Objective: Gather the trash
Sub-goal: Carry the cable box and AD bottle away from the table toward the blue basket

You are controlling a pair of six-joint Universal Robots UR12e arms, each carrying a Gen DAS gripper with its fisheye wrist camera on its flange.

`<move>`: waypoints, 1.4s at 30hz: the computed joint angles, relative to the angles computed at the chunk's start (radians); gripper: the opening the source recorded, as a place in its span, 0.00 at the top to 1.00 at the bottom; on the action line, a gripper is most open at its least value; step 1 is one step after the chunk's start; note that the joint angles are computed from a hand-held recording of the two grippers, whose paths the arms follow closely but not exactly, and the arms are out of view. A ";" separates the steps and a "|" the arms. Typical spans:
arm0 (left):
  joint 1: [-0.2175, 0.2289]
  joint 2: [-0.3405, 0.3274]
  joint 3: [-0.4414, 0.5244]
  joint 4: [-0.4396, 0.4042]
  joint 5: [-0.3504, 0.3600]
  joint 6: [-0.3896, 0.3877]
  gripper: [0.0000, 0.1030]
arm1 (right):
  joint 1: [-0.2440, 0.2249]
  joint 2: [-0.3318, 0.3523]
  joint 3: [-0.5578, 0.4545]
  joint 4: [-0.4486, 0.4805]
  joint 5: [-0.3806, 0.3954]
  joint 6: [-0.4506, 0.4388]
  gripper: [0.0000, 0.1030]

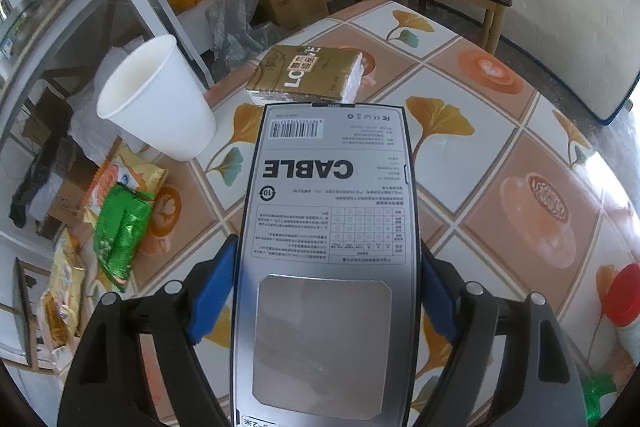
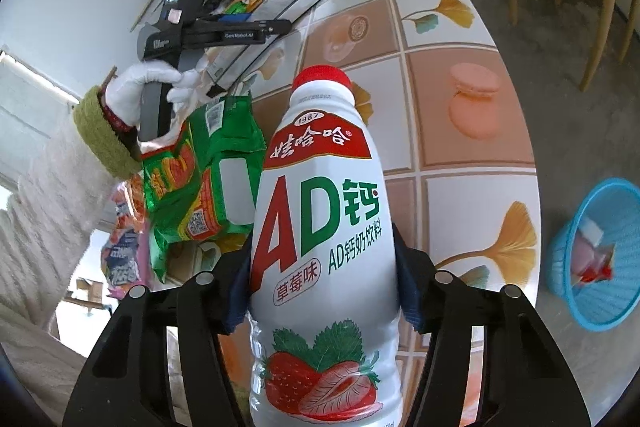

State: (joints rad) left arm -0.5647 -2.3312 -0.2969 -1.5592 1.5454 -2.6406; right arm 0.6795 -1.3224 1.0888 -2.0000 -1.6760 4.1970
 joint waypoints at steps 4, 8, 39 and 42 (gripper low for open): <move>-0.004 0.024 -0.049 0.045 0.028 0.017 0.23 | 0.002 -0.002 0.004 -0.007 -0.010 0.006 0.46; -0.001 0.040 -0.072 0.082 0.035 0.017 0.23 | 0.001 -0.013 0.021 -0.024 -0.014 0.014 0.46; -0.030 0.306 -0.381 0.435 0.168 0.106 0.23 | 0.060 -0.025 -0.005 -0.039 -0.154 0.052 0.46; -0.035 0.340 -0.425 0.473 0.169 0.122 0.23 | 0.071 -0.024 -0.010 -0.042 -0.167 0.058 0.46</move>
State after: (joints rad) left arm -0.6001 -1.9908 -0.7216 -1.0862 1.7149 -2.5191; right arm 0.7501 -1.3465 1.0792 -2.0418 -1.8425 4.2550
